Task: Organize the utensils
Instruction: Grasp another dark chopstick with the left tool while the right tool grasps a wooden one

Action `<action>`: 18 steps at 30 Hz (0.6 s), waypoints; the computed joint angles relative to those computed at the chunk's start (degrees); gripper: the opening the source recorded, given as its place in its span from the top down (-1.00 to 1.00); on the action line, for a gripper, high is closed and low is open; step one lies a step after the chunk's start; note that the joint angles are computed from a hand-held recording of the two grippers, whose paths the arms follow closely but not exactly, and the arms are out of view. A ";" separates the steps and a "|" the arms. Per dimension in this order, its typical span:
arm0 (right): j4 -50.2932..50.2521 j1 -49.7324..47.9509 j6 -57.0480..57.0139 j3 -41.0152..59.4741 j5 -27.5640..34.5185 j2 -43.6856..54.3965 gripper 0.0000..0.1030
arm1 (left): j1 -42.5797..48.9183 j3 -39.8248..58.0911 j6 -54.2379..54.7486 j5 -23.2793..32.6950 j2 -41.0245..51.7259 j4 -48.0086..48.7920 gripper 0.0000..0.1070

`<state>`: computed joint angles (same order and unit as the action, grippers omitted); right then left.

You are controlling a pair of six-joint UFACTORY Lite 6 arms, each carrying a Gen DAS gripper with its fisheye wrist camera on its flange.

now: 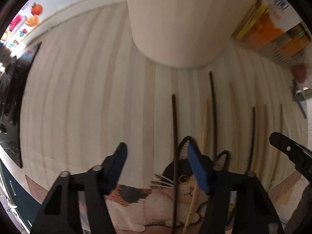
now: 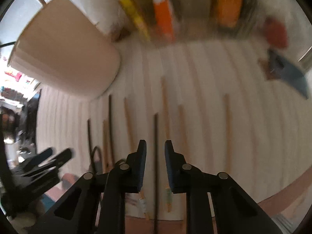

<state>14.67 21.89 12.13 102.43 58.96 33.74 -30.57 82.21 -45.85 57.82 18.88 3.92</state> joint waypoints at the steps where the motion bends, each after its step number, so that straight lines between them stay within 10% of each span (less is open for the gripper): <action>1: 0.87 0.48 -0.90 0.14 -0.01 0.94 0.61 | 0.36 -0.33 0.61 -0.56 1.03 -0.72 -0.06; 7: 0.69 3.64 -0.99 11.16 3.68 10.81 0.61 | 0.35 -0.34 2.66 -2.57 4.25 -1.46 0.22; 11: -2.20 5.79 1.21 25.02 9.12 20.59 0.60 | 0.16 -0.89 3.31 -2.70 3.46 -1.00 0.91; 18: -11.00 10.17 5.11 43.52 18.01 32.76 0.75 | 6.56 -10.75 6.23 -2.74 -5.17 -0.45 0.92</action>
